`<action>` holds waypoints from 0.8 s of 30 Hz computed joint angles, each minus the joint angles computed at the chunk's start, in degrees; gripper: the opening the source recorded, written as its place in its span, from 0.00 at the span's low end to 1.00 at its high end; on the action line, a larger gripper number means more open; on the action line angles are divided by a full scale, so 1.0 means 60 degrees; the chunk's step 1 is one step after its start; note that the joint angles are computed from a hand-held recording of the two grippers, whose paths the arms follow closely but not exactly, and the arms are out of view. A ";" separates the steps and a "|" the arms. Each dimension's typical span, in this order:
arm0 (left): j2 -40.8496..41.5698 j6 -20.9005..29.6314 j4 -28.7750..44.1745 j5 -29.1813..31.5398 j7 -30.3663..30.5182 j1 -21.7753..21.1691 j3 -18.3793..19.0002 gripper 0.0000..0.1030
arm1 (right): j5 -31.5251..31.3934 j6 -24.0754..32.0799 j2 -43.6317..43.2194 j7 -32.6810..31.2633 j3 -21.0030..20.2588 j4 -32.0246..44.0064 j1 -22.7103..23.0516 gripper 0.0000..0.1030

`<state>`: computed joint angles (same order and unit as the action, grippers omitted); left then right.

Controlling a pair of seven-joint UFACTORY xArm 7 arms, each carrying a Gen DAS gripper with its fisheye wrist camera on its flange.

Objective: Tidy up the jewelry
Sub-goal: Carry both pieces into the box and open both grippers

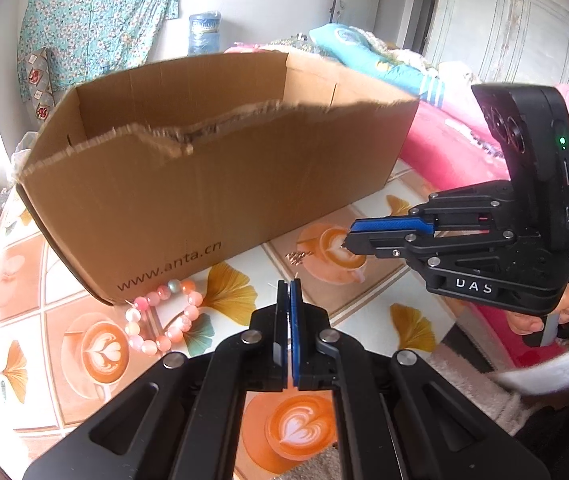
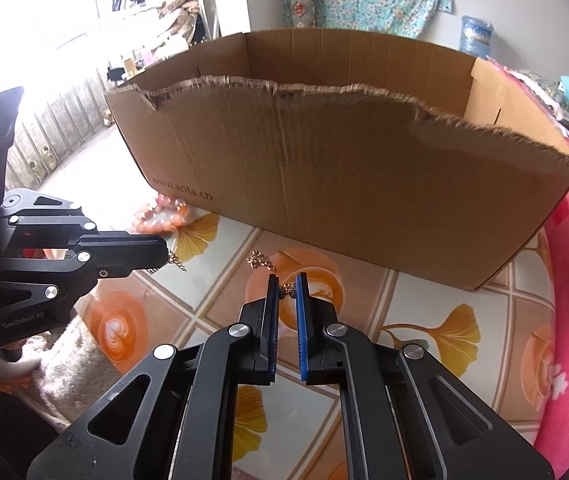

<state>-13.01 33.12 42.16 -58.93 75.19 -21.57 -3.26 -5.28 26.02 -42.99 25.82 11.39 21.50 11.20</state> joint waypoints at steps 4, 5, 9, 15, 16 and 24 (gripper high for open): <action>-0.0395 0.0634 0.0172 -0.0131 0.0084 0.0065 0.0240 0.01 | 0.0157 0.0156 -0.0711 -0.0010 -0.0143 -0.0031 0.0157 0.06; -0.0511 0.0892 0.0275 -0.0184 0.0092 0.0087 0.0325 0.01 | 0.0200 0.0206 -0.0837 -0.0045 -0.0182 0.0038 0.0194 0.06; -0.0776 0.1850 0.0833 -0.0629 0.0403 0.0177 0.0638 0.01 | 0.0163 0.0070 -0.1241 -0.0252 -0.0150 0.0452 0.0141 0.06; -0.0007 0.2336 0.2384 -0.1045 0.0124 0.0369 0.0481 0.01 | 0.0146 -0.0861 -0.0647 -0.0621 -0.0400 0.1232 -0.0276 0.06; 0.0298 0.2273 0.2730 -0.0972 -0.0058 0.0418 0.0364 0.01 | 0.0196 -0.0990 -0.0390 -0.0662 -0.0479 0.1337 -0.0357 0.06; 0.2847 0.1543 0.5125 0.0860 -0.2098 0.0664 -0.0670 0.01 | 0.0721 -0.0723 0.1520 -0.0927 -0.1011 0.2329 -0.0639 0.06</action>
<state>4.07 42.38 72.91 -53.76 62.60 -17.59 -7.28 -0.96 21.68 -33.87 20.26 5.33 35.47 7.37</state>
